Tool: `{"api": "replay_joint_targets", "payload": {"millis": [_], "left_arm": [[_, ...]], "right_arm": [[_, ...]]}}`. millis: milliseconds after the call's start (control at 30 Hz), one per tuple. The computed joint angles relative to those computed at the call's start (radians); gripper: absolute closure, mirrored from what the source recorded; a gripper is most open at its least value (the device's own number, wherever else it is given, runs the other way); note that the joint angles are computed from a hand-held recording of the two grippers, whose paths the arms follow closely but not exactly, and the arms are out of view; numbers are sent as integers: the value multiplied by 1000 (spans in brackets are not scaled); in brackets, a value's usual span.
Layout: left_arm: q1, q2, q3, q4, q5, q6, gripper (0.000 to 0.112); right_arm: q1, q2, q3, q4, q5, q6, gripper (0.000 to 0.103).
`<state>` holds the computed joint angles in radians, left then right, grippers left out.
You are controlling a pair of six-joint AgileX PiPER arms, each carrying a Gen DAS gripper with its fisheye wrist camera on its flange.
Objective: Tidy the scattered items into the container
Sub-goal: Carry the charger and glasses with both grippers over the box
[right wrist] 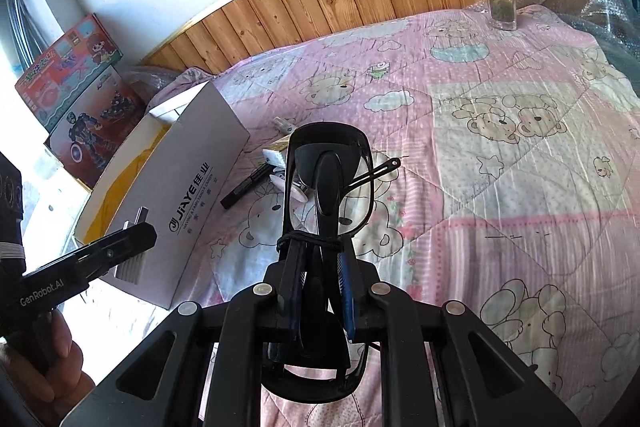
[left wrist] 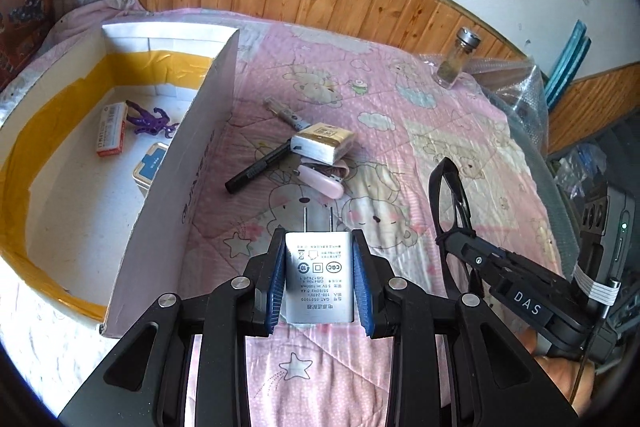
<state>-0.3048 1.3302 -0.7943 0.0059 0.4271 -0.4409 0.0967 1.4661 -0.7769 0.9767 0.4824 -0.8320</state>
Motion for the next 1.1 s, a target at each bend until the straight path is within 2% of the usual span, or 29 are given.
{"api": "replay_joint_targets", "payload": {"millis": [333,667,900,1100], "left_arm": [[-51,-123,71,75,20,-91,81],[-68,-210,116,106,47,-135,81],[-19,-263,132,62,54,-80,81],[91,-321,137,-59,76,69,81]], "right_arm": [[56,-152,96,-61,-48,73,86],[118,-246,140,-137,-66,174,86],[186,-270,113,-231,-66,288,86],[269,-263,49,-342,-66,415,86]]}}
